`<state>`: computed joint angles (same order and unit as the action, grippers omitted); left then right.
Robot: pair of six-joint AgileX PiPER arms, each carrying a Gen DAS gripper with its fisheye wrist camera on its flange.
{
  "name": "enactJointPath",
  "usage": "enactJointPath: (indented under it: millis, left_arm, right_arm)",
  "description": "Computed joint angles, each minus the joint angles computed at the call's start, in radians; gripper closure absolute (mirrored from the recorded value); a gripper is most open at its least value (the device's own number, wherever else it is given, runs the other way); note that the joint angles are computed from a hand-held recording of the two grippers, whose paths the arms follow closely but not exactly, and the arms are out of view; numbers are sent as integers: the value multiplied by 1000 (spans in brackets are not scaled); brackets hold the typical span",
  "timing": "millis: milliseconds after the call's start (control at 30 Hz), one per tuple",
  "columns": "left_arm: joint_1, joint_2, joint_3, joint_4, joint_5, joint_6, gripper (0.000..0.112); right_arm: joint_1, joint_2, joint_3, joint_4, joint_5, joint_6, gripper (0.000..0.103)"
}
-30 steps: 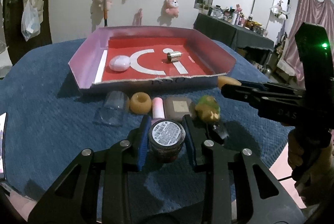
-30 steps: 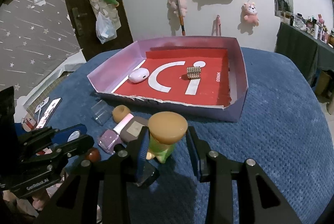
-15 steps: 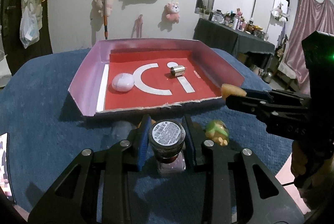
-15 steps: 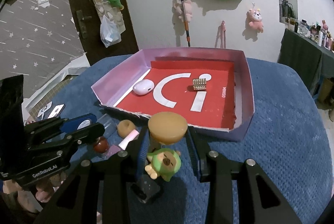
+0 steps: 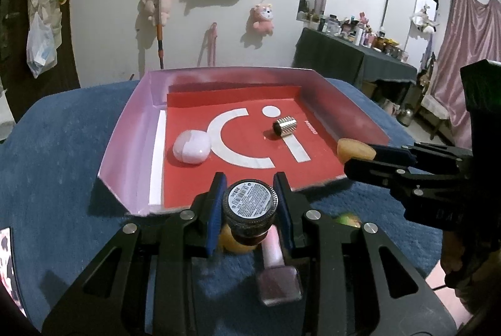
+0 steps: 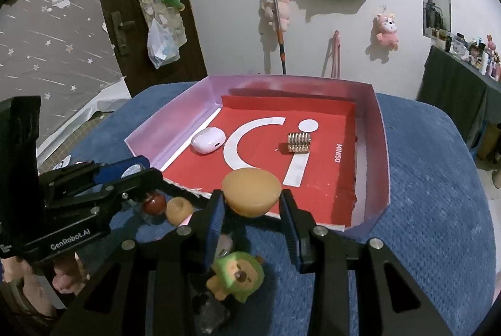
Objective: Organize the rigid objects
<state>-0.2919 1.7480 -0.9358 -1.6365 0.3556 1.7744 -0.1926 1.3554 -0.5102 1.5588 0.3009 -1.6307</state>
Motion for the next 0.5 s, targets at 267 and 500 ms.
enactJointPath:
  millis: [267, 500]
  left_arm:
    - [-9, 100, -139, 185, -10, -198, 83]
    - [-30, 171, -225, 290, -42, -300, 83]
  right_arm:
    - [-5, 130, -106, -113, -15, 110, 64]
    - [-6, 227, -185, -183, -33, 183, 64]
